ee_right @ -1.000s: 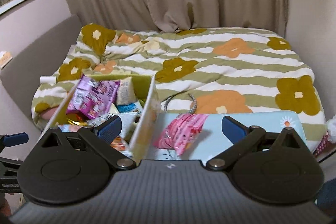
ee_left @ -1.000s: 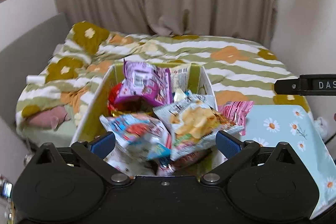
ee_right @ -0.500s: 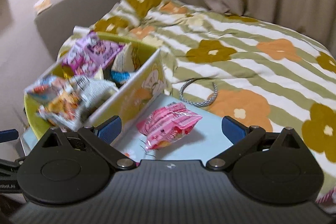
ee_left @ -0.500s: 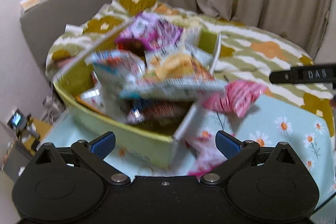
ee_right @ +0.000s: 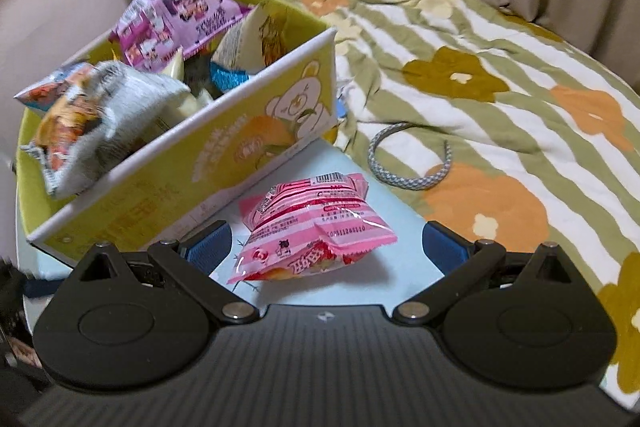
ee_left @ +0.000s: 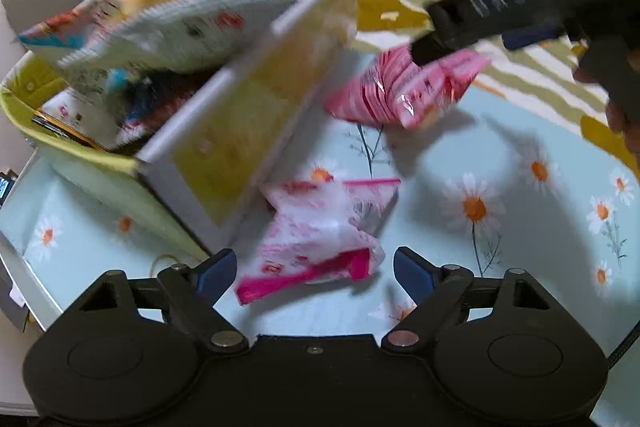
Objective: Organize snacks
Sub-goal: 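Grasp the white-pink bag with left gripper while right grasps the pink striped bag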
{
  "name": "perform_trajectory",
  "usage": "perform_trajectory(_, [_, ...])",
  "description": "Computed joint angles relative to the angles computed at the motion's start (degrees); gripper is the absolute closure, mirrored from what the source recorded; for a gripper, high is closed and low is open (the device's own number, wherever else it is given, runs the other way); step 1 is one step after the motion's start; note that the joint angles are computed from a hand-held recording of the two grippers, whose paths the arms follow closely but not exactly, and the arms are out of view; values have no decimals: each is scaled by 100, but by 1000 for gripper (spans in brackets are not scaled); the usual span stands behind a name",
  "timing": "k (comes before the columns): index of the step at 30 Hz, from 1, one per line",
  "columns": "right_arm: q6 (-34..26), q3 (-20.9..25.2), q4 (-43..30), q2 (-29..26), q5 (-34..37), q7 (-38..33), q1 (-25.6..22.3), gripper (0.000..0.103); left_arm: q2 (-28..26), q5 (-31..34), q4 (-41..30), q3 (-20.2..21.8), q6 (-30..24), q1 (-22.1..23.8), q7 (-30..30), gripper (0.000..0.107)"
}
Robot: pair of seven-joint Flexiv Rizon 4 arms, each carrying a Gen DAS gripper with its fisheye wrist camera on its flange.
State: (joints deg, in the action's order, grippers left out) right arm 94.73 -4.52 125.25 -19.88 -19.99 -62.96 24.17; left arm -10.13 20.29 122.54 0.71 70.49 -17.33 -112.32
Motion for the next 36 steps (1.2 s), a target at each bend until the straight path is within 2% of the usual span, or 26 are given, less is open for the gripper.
perform_trajectory(4, [-152,607,-296,-233,82,-317,-513,0,-107,1048,-443,191,-327,-354,-832,18])
perform_trajectory(7, [-277,972,-491,-384,187,-555,-818,0,-277,1266,-671,138,-517,-372,-912,18])
perform_trajectory(10, [-379,1164,-638,-516,285,-739,-972,0,-457,1073,-756,98,-522,-290,-809,20])
perform_trajectory(13, [-464,1245,-757,-623,362,-870,-1022,0,-587,785,-759,86,-457,-209,-629,34])
perform_trajectory(18, [-615,1333,-944,-802,450,-1074,-1068,0,-648,356,-628,80,-166,-132,-241,50])
perform_trajectory(32, [-981,1103,-1232,-1090,321,-1418,-782,0,-492,-83,-375,170,4,-127,180,52])
perform_trajectory(36, [-1012,1186,-1210,-1065,349,-1532,-840,0,-472,-97,-342,177,17,-126,199,53])
